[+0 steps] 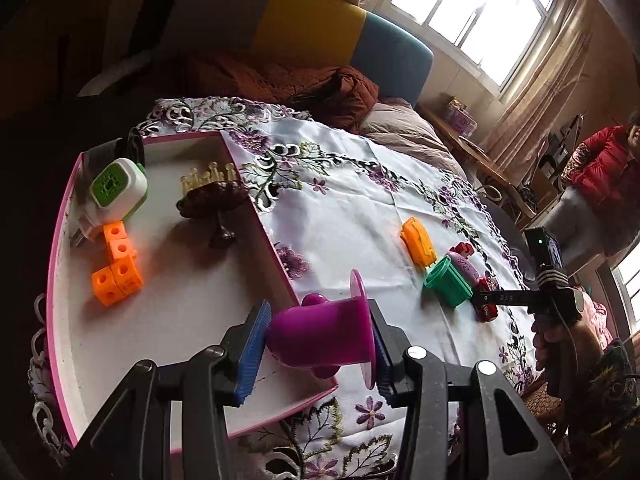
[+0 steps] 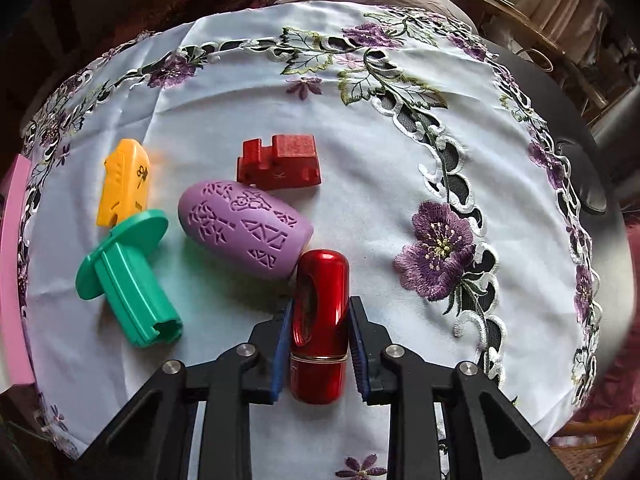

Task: Organize rigid objects
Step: 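Lower the magenta spool into the pink tray and open the left tool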

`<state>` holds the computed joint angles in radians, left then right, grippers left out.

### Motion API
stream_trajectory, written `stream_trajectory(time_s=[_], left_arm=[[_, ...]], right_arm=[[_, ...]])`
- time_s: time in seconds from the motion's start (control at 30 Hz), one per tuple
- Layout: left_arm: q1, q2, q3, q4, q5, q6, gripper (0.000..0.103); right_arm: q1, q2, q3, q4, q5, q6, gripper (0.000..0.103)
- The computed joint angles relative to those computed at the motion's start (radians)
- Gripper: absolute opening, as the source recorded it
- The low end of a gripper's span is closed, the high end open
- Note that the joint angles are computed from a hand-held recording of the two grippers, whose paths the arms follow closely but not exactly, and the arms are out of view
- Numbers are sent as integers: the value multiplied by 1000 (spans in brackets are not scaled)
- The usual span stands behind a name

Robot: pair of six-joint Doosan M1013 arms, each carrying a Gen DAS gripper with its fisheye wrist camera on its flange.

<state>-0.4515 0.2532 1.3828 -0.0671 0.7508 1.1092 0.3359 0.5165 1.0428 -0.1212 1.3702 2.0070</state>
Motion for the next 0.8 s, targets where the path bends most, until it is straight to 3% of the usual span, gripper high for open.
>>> stream_trajectory(time_s=[0.33,0.5,0.8], left_arm=[[87,-31,44,182,22,-232,47],[121,0,15,186,89,-217,47],[126,26,-6,197,174,-231,47]], right_arm=[[3,-3,5,-6,-15,18,27],[-2,-10,17,2,-31,20,27],[-1,-13,21,1,-45,22,27]])
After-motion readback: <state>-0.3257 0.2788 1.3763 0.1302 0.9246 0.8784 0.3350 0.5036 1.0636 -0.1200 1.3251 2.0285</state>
